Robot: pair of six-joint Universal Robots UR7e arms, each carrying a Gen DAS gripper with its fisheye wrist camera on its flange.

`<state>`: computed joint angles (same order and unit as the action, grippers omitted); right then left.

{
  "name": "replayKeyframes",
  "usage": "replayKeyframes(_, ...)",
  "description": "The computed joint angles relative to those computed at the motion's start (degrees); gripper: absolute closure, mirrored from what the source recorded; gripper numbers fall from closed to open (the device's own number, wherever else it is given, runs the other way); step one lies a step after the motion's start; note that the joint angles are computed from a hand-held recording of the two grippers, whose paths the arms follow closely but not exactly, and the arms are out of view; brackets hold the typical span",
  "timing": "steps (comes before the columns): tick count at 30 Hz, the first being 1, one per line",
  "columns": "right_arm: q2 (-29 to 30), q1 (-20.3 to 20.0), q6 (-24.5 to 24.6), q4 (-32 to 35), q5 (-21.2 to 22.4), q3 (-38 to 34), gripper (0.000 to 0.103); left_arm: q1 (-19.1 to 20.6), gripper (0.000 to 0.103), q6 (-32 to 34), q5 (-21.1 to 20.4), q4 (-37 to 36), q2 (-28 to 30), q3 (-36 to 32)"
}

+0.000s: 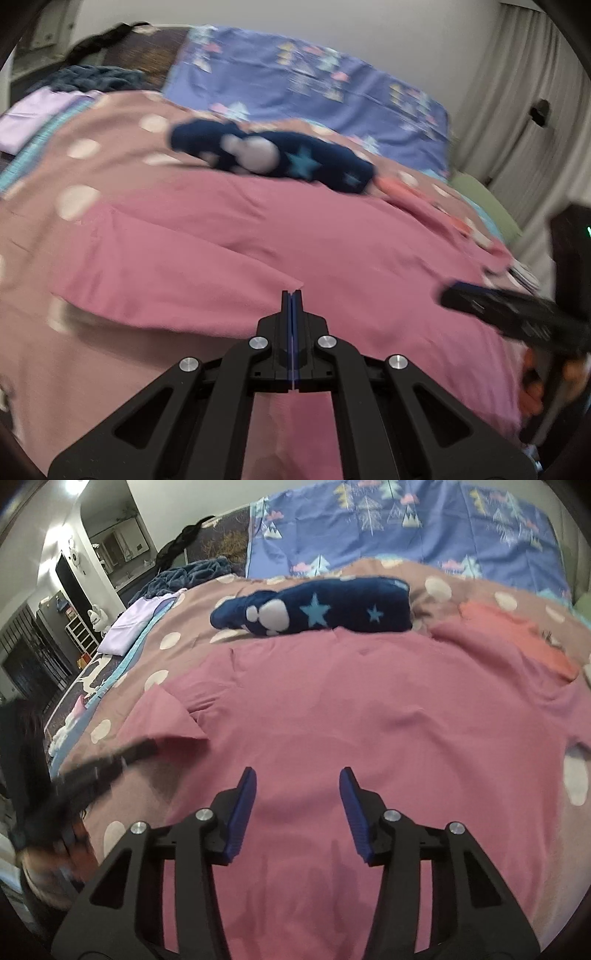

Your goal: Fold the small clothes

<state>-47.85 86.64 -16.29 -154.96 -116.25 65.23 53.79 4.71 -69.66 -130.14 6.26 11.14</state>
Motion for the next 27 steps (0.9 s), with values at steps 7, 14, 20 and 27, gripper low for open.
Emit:
replayKeyframes(7,3.7,-1.9,8.0,15.8,8.9,-8.4,0.064,-0.1,0.103,-2.4,1.4,-3.3,-6.2,15.3)
replayKeyframes(14,8.7,-2.6,13.0,26.0,16.0,-16.2,0.064,0.6,0.103,-3.0,2.1,-6.5,-9.3,21.1)
replayKeyframes(20,13.2,-1.7,11.9,28.5,14.4,-22.0,0.079,0.5,0.103,-2.6,3.0,-7.1,-9.5,22.2)
replayKeyframes(27,11.9,0.4,5.5,21.9,10.6,-19.4,0.100,-1.3,0.043,1.5,7.2,-12.3,-10.7,26.4)
